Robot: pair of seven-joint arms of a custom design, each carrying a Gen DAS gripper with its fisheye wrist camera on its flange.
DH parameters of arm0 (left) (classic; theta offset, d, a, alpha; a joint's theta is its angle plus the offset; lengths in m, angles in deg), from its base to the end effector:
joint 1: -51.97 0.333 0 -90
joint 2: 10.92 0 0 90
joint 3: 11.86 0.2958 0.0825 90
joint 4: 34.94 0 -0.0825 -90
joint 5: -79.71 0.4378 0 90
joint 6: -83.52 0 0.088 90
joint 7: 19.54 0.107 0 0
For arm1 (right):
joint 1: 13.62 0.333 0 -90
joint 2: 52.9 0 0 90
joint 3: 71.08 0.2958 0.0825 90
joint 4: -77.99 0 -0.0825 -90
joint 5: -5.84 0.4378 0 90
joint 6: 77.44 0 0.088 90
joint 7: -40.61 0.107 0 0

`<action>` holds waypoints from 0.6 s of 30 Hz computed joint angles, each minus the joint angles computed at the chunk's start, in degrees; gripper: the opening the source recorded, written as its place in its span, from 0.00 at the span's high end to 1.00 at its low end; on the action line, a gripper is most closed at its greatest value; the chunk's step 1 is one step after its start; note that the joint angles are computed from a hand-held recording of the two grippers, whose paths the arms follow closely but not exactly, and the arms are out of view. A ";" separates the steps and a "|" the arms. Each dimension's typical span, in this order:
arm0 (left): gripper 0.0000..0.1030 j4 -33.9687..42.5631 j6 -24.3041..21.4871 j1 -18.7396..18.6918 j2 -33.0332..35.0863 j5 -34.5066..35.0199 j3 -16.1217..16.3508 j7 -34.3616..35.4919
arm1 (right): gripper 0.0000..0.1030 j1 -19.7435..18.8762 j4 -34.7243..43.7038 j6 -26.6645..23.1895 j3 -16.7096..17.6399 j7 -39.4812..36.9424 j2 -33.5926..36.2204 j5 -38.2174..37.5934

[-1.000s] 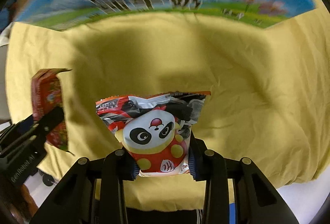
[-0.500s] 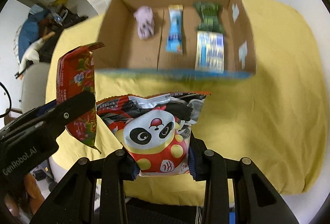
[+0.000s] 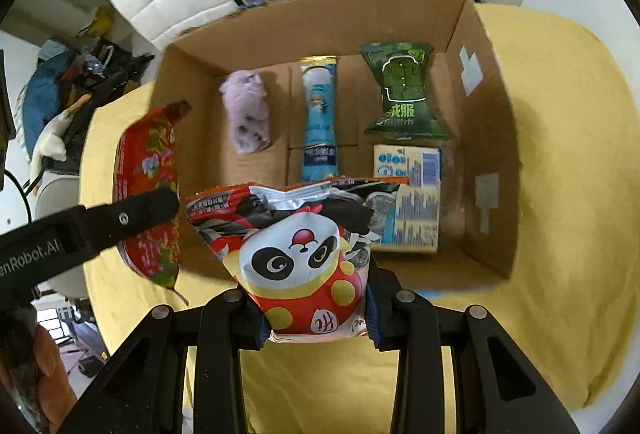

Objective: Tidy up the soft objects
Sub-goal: 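Carry the red packet and panda bag into the box and open both tools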

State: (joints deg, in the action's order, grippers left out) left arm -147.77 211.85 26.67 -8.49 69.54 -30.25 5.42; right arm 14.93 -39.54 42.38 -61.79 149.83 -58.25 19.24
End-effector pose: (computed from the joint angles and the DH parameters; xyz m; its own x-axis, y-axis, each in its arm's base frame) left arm 0.4573 -0.4420 0.4304 0.4428 -0.8548 0.2706 -0.8943 -0.4427 0.0649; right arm 0.4606 0.3740 0.4523 0.2199 -0.9484 -0.2285 -0.9755 -0.2146 -0.0484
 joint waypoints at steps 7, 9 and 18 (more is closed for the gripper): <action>0.56 1.37 -0.92 0.63 5.36 -4.41 0.44 4.46 | 0.63 -0.64 3.02 0.88 0.34 -0.96 6.76 0.12; 0.56 0.55 0.10 0.79 5.74 -6.12 0.46 5.31 | 0.63 -0.91 3.41 0.80 0.48 -1.79 7.73 0.86; 0.56 0.85 -1.45 0.95 8.04 -9.54 0.53 7.33 | 0.56 -2.15 4.72 -0.97 0.99 -2.79 12.21 2.72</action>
